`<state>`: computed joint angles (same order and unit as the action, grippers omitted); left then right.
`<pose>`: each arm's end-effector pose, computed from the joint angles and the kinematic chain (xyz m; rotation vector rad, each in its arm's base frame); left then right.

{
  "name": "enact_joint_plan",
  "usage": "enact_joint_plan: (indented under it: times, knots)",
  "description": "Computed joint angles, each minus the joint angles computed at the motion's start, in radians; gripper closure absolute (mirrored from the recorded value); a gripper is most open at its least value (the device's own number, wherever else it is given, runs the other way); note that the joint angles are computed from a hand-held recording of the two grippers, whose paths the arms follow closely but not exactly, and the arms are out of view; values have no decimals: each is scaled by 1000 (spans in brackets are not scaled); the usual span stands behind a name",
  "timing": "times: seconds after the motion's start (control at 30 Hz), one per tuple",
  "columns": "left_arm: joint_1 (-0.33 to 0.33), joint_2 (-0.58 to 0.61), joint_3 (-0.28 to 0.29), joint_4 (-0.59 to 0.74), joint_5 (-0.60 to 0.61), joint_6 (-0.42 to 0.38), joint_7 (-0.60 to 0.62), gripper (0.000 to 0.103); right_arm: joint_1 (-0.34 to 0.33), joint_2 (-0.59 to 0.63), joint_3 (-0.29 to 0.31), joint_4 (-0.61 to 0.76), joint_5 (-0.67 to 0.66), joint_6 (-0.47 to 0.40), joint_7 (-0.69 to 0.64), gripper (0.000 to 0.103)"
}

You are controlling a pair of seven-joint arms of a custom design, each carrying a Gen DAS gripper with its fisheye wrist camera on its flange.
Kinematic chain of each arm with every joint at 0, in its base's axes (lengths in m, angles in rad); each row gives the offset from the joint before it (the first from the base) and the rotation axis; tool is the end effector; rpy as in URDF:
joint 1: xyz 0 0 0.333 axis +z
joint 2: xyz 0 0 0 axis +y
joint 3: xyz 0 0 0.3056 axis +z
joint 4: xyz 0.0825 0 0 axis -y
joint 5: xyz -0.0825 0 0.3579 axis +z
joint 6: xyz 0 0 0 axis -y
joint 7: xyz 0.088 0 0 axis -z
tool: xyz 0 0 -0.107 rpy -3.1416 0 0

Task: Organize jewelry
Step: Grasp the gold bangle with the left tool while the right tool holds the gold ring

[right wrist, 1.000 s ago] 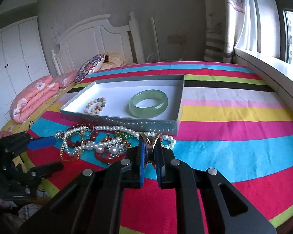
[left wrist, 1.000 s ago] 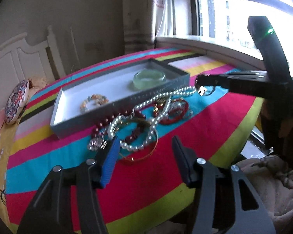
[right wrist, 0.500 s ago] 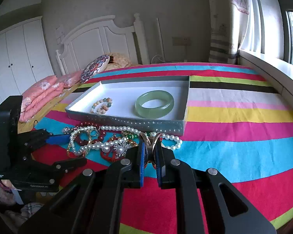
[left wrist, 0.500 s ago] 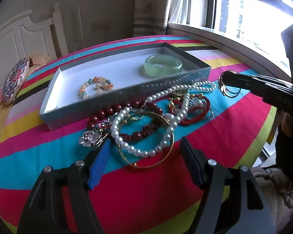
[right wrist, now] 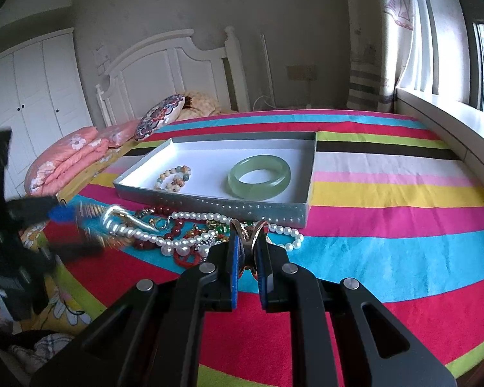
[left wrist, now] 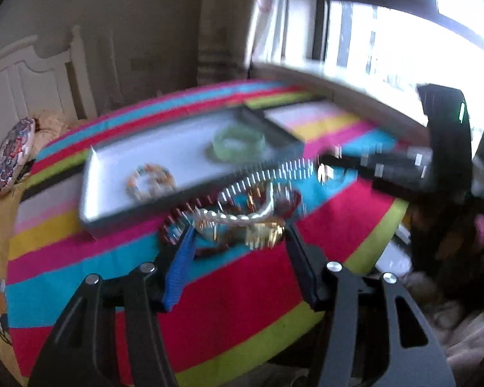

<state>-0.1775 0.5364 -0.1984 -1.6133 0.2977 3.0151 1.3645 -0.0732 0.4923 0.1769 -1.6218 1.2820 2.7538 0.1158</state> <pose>0.6611 -0.2530 0.4295 -1.3990 2.0496 -0.9716 0.6864 0.0127 0.3915 -1.8243 1.1794 -0.4773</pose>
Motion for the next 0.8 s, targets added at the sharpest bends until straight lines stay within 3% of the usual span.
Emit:
enact_joint_plan:
  times: [0.03,0.07,0.17,0.3,0.33,0.4,0.43,0.47,0.7,0.8]
  knots:
    - [-4,-13,7,-8,2,15,-9,56,-1,-3,2,-3,3,-1,-5,90]
    - [5,-23,-1,-13,0,20,-3,82,-2,-6,4,-6,8,1,-14,90]
    - [-58,-54,90,-27,48,35,-79,83,-4,-14,7,-12,29,1,-37,90]
    - [-42,-48,90,-29,60,22,-118,83,5,-16,-3,-16,30,-2,-43,90]
    - [-35,-44,85,-30,58,21,-123,79,7,-15,-6,-14,25,-4,-35,90]
    - [20,-37,19,-39,24,12,-86,58,7,-13,-8,-11,19,-6,-26,90]
    - [22,-36,17,-47,20,18,-86,42,7,-13,-8,-11,17,-6,-23,90]
    - [20,-31,21,-46,19,20,-88,37,7,-13,-8,-10,16,-6,-22,90]
    - [-15,68,70,70,15,-86,-135,37,8,-10,-9,-9,-14,-15,0,90]
    - [24,120,31,135,-20,-126,-111,37,7,-6,-9,-3,-23,-17,11,90]
